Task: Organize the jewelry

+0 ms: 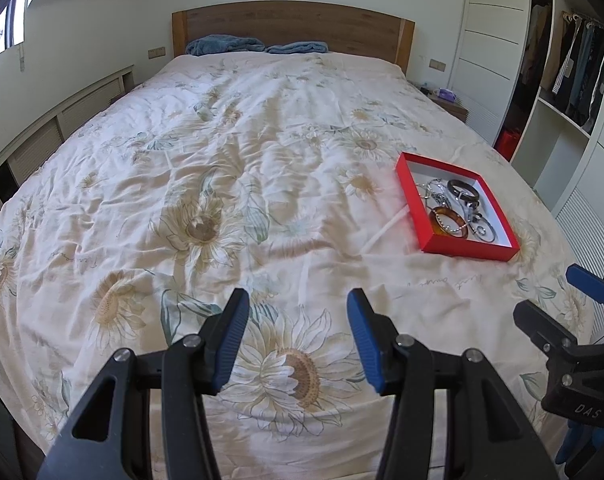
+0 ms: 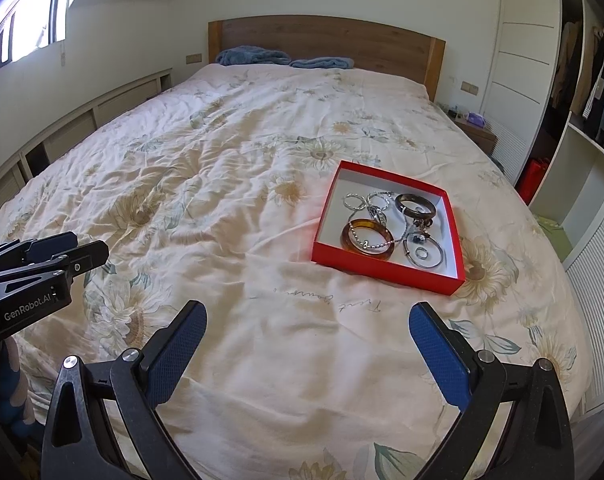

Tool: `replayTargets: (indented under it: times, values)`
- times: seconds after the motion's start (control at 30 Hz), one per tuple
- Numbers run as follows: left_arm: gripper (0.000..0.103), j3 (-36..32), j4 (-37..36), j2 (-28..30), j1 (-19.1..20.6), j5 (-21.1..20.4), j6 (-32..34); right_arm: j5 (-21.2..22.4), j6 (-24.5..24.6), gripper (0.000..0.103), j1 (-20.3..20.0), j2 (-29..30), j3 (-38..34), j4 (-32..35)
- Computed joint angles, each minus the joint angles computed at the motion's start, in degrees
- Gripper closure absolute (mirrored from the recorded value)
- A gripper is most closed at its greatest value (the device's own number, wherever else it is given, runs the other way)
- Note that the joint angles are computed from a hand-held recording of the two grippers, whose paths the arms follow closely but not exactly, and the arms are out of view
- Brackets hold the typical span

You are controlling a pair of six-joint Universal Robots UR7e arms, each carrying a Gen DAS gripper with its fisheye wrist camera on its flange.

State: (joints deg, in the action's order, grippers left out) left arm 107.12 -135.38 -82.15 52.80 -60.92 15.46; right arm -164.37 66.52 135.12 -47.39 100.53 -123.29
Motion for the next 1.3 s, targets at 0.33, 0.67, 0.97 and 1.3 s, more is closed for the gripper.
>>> replayTargets:
  times: [0.33, 0.67, 0.97, 1.3]
  values:
    - [0.051, 0.0, -0.1, 0.0, 0.0, 0.1, 0.0, 0.0, 0.1, 0.003, 0.0, 0.1, -0.1, 0.1]
    - [0.051, 0.2, -0.2, 0.0, -0.2, 0.3, -0.2, 0.0, 0.2, 0.003, 0.0, 0.1, -0.1, 0.3]
    - [0.051, 0.2, -0.1, 0.1, 0.0, 0.3, 0.0, 0.1, -0.1, 0.003, -0.1, 0.0, 0.0, 0.0]
    - [0.051, 0.2, 0.0, 0.1, 0.1, 0.3, -0.1, 0.2, 0.0, 0.003, -0.1, 0.1, 0.0, -0.1]
